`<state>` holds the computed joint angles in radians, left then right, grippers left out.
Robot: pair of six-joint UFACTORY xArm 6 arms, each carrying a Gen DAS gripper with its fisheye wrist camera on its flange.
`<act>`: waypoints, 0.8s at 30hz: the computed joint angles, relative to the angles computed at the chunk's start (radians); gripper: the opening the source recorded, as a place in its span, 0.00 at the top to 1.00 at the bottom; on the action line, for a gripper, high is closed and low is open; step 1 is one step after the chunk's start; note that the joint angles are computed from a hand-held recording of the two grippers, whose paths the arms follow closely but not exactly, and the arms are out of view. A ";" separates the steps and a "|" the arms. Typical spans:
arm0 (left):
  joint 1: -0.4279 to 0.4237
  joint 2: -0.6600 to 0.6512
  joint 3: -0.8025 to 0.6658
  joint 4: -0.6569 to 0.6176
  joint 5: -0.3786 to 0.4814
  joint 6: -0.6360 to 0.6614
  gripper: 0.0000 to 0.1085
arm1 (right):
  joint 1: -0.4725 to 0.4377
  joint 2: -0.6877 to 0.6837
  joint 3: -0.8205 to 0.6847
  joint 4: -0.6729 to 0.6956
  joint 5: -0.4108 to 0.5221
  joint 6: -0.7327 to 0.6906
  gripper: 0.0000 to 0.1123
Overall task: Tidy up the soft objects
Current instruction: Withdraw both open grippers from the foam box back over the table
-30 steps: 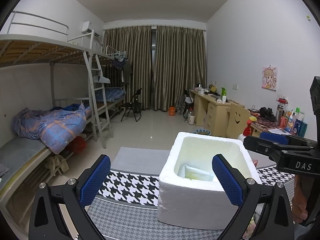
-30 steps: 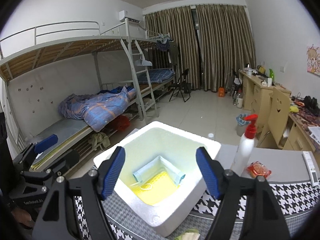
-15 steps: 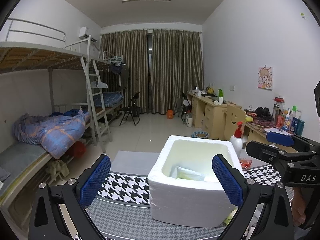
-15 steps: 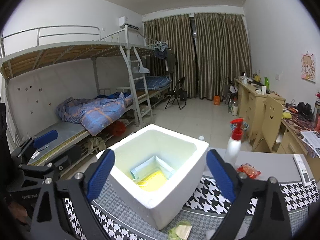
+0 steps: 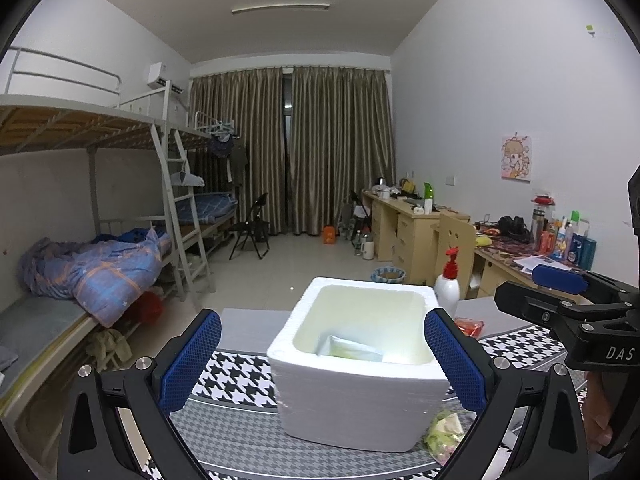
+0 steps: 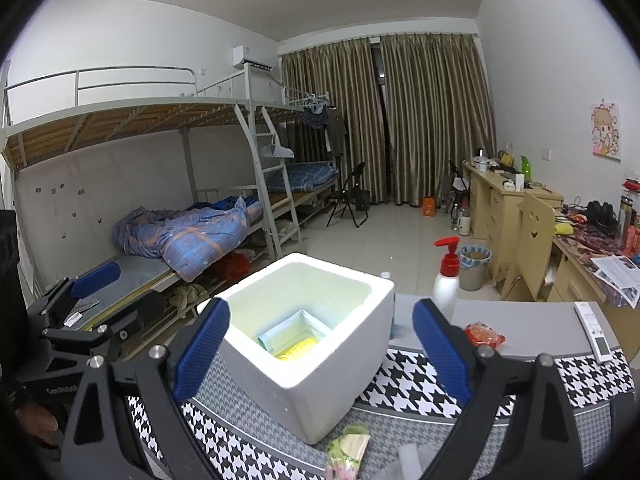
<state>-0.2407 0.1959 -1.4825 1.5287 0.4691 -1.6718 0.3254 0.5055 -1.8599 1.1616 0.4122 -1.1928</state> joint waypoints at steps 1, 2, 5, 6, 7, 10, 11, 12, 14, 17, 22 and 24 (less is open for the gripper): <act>0.000 -0.001 0.001 0.001 -0.001 -0.001 0.06 | 0.000 -0.005 0.007 0.006 -0.003 -0.006 0.15; -0.002 -0.004 0.005 0.005 -0.002 -0.006 0.06 | 0.000 -0.010 0.015 0.011 -0.006 -0.011 0.15; -0.002 -0.007 0.009 0.011 -0.011 -0.015 0.06 | -0.003 -0.023 0.035 0.035 -0.013 -0.033 0.15; -0.004 -0.006 0.009 0.011 -0.014 -0.016 0.06 | -0.001 -0.030 0.046 0.043 -0.018 -0.040 0.15; -0.004 -0.005 0.008 0.010 -0.015 -0.015 0.06 | -0.004 -0.033 0.050 0.048 -0.015 -0.045 0.15; -0.007 -0.004 0.008 0.012 -0.022 -0.012 0.06 | -0.006 -0.044 0.067 0.069 -0.022 -0.066 0.15; -0.007 -0.005 0.009 0.014 -0.026 -0.014 0.06 | -0.007 -0.047 0.072 0.074 -0.024 -0.072 0.15; -0.007 -0.004 0.009 0.015 -0.031 -0.016 0.06 | -0.008 -0.049 0.076 0.082 -0.026 -0.079 0.15; -0.008 -0.004 0.011 0.016 -0.039 -0.019 0.06 | -0.011 -0.055 0.087 0.096 -0.033 -0.092 0.15; -0.008 0.004 0.006 0.007 -0.053 -0.010 0.06 | -0.017 -0.064 0.104 0.114 -0.040 -0.108 0.15; -0.008 0.017 -0.003 0.000 -0.077 -0.004 0.06 | -0.024 -0.077 0.129 0.133 -0.056 -0.131 0.15; -0.010 0.024 -0.006 -0.005 -0.085 0.000 0.06 | -0.027 -0.082 0.139 0.138 -0.059 -0.133 0.15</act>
